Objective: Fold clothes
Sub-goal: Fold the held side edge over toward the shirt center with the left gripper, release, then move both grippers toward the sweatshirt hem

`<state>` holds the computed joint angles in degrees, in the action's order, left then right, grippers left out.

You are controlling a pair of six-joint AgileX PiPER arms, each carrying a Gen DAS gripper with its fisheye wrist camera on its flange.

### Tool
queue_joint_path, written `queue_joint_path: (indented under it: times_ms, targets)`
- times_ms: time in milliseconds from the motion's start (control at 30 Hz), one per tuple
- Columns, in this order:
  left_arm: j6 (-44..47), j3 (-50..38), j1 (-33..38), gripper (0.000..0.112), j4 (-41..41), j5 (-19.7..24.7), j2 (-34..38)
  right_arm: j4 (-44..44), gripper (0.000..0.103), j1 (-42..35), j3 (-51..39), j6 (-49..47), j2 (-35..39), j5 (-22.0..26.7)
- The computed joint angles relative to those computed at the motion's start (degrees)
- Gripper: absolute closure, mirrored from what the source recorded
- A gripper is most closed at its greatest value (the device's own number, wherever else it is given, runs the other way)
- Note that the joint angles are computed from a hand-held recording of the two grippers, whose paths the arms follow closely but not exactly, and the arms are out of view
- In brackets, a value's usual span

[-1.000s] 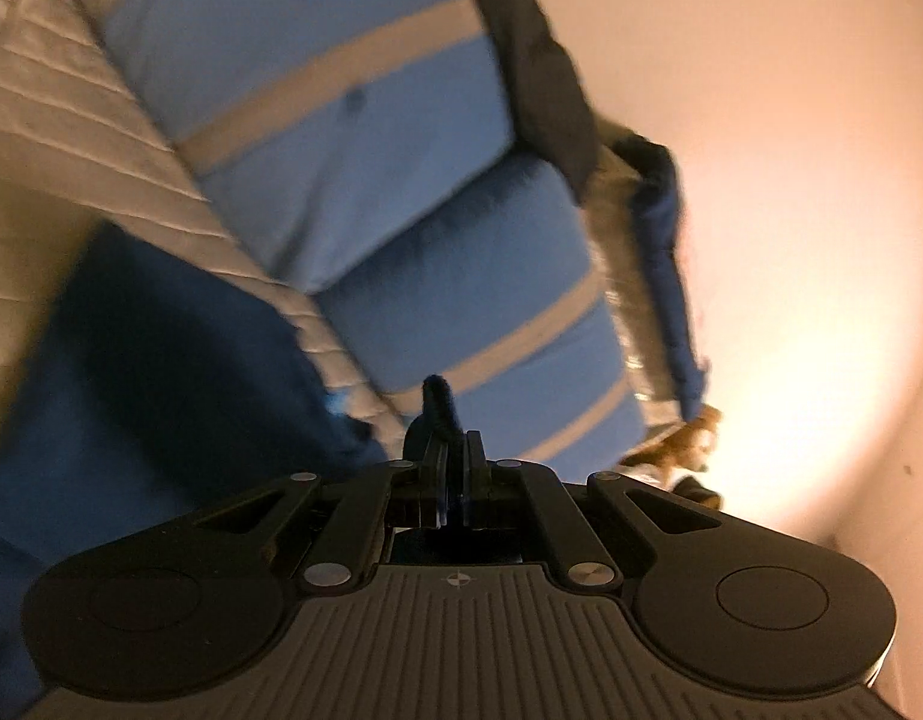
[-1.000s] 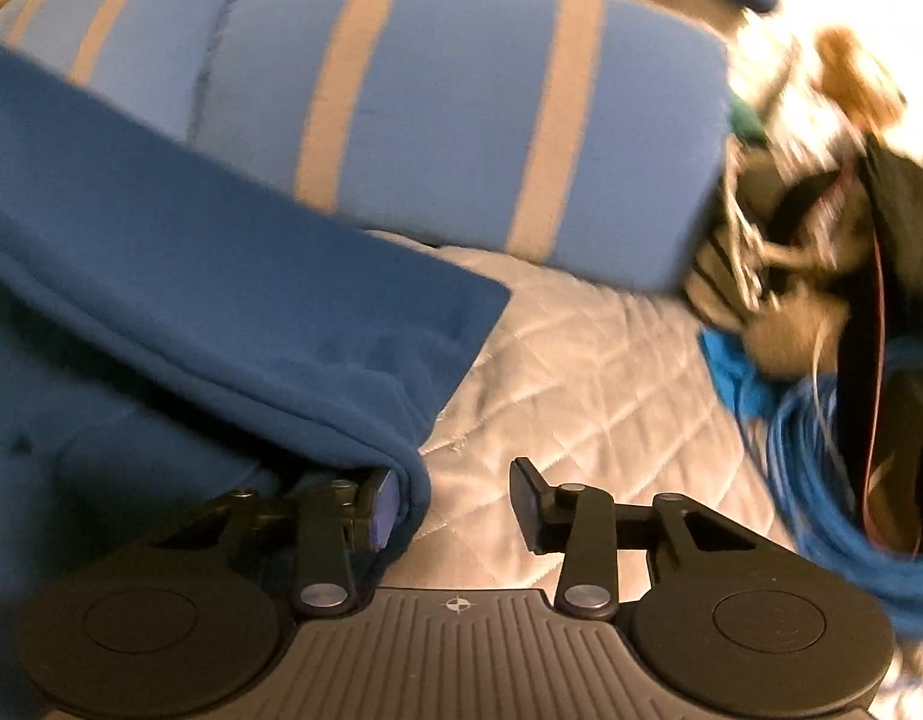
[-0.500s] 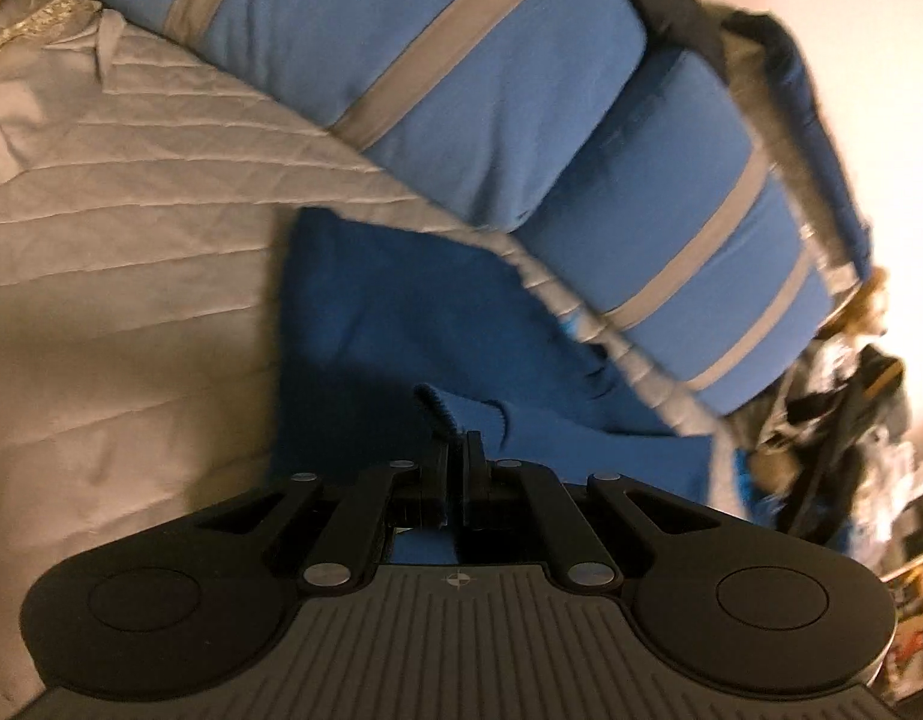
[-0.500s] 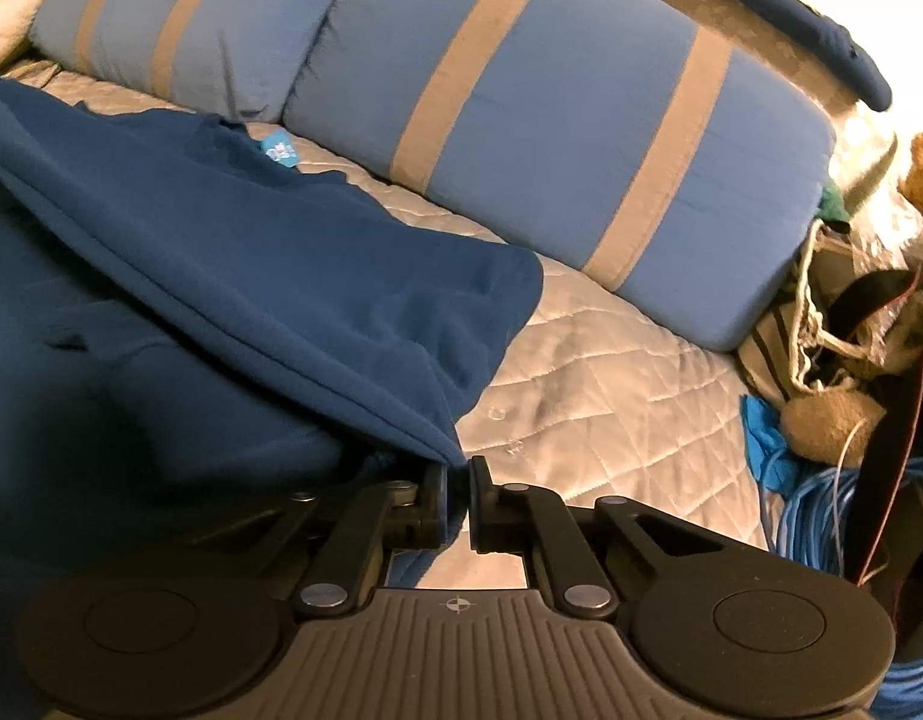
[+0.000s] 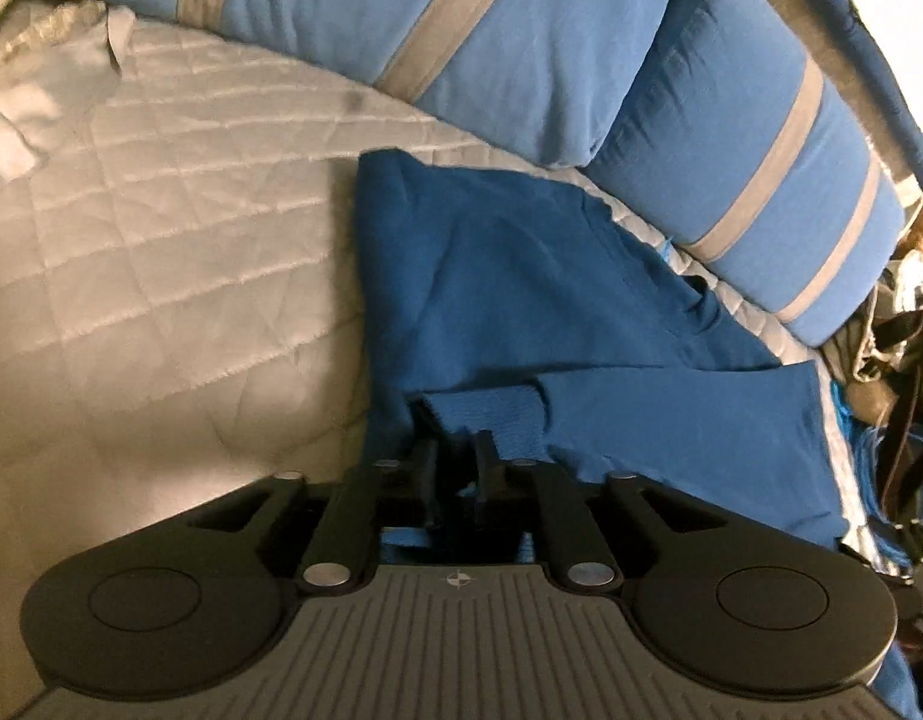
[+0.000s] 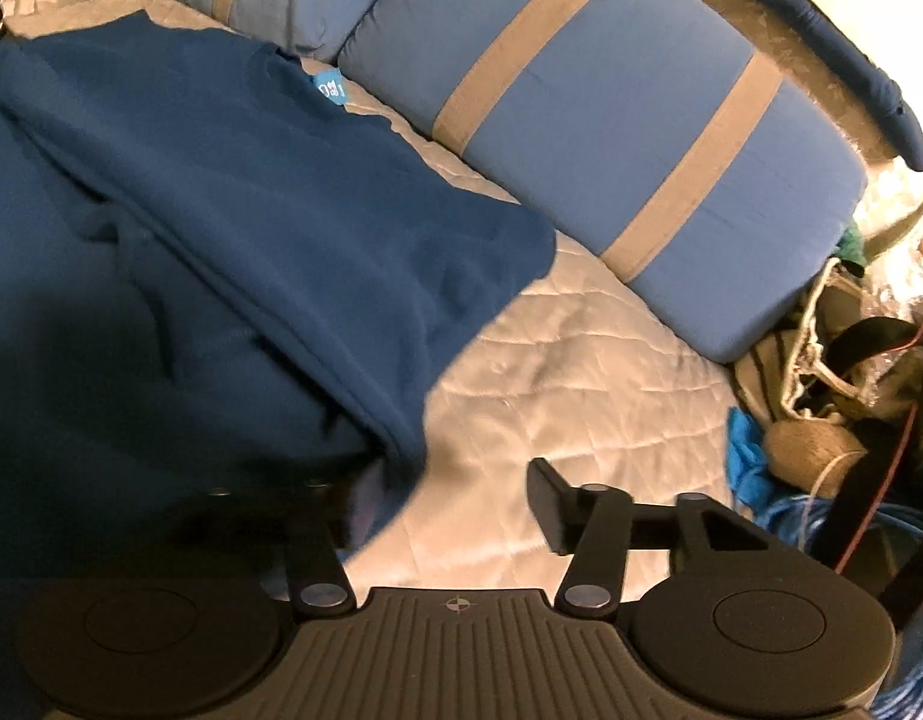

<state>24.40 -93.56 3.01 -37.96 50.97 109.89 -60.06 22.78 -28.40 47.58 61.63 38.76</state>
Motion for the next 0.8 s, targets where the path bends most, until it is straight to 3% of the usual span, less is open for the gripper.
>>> queue_joint_path:
  times_ms: [133,200,300,467,633,800]
  targets:
    - [2.0,3.77,-0.36,0.085,2.1,-3.58,-3.57,1.75,0.039,-0.02,-0.32,-1.06,-3.26,1.03]
    - [1.62,6.77,-1.32,0.062,4.61,-7.12,-6.36,1.42,0.04,-1.58,-0.75,0.71,-4.16,-1.06]
    - [2.33,11.74,-2.18,0.045,6.97,-12.34,-10.94,-0.65,0.04,-4.33,-1.81,5.34,-3.1,-5.24]
    - [3.4,17.13,-1.81,0.043,9.16,-15.32,-17.08,-1.51,0.037,-8.04,-4.01,11.14,3.59,-10.48]
    - [8.85,23.05,-0.04,0.036,9.27,-18.74,-22.89,-0.7,0.017,-11.93,-4.06,12.56,9.63,-15.06]
    - [13.06,26.93,3.54,0.035,7.7,-18.2,-26.78,-2.17,0.006,-9.06,-3.64,17.75,5.35,-8.78]
